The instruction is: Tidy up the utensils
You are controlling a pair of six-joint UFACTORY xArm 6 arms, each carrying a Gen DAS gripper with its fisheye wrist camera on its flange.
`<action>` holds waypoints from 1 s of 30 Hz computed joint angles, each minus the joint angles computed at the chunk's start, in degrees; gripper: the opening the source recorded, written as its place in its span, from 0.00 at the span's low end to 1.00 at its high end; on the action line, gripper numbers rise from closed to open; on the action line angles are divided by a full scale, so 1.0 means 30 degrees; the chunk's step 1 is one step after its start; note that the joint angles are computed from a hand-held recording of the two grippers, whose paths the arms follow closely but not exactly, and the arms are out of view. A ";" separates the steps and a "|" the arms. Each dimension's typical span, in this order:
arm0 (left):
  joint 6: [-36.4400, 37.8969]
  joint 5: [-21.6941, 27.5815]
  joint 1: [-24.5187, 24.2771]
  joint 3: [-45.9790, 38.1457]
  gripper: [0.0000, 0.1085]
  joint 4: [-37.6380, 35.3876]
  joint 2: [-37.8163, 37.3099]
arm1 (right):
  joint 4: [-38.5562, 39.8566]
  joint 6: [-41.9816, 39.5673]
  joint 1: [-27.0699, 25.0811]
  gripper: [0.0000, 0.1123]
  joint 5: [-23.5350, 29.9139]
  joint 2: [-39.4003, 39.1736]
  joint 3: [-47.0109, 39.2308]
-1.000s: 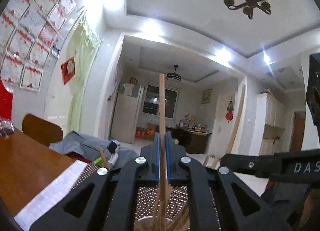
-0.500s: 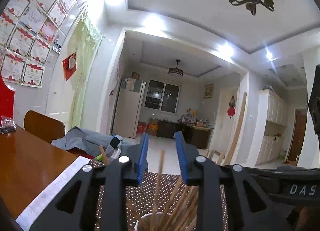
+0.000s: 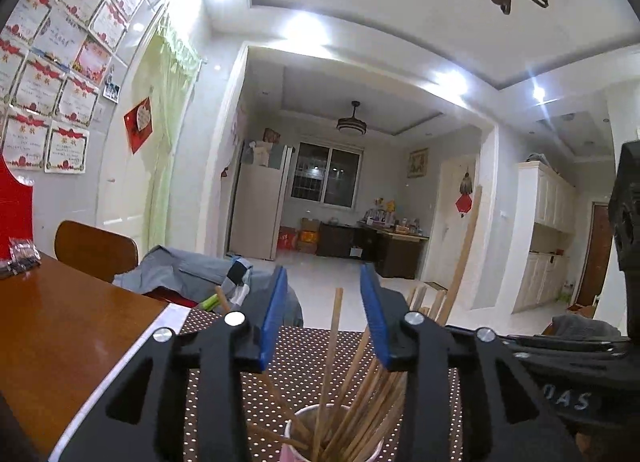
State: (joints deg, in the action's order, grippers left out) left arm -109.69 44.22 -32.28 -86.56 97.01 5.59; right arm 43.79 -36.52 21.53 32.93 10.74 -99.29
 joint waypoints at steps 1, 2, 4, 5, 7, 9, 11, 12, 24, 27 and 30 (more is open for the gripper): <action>0.0195 0.0063 -0.0044 0.0017 0.37 -0.0092 -0.0054 | -0.0127 0.0042 0.0078 0.06 -0.0136 -0.0021 0.0060; 0.0454 0.0212 -0.0125 0.0114 0.38 -0.0229 -0.0193 | -0.0341 0.0215 0.0128 0.06 -0.0160 -0.0032 0.0097; 0.0765 0.0446 -0.0270 0.0392 0.38 -0.0334 -0.0534 | -0.0701 0.0481 0.0219 0.06 -0.0200 -0.0120 0.0244; 0.0890 0.0597 -0.0332 0.0496 0.39 -0.0428 -0.0681 | -0.0865 0.0560 0.0272 0.06 -0.0348 -0.0215 0.0403; 0.1146 0.0819 -0.0498 0.0758 0.43 -0.0765 -0.1039 | -0.1269 0.0759 0.0384 0.06 -0.0778 -0.0556 0.0887; 0.1467 0.0951 -0.0664 0.1079 0.44 -0.1112 -0.1494 | -0.1376 0.0894 0.0445 0.11 -0.0907 -0.0783 0.1120; 0.1813 0.1450 -0.0997 0.1329 0.45 -0.1235 -0.1839 | -0.1439 0.1031 0.0477 0.19 -0.1194 -0.1171 0.1591; 0.2009 0.1765 -0.1203 0.1485 0.46 -0.1276 -0.2036 | -0.1313 0.0990 0.0454 0.23 -0.1310 -0.1407 0.1876; 0.3971 0.5847 -0.4391 0.3480 0.63 -0.1953 -0.4551 | 0.0449 -0.0236 0.0415 0.41 -0.2862 -0.5957 0.6792; 0.4633 0.6716 -0.5270 0.3797 0.64 -0.2325 -0.5070 | -0.0076 -0.0177 0.0755 0.50 -0.4198 -0.7604 0.8663; 0.4673 0.7434 -0.6384 0.4591 0.64 -0.2450 -0.6048 | 0.0176 -0.0563 0.1201 0.57 -0.5703 -0.9362 1.0630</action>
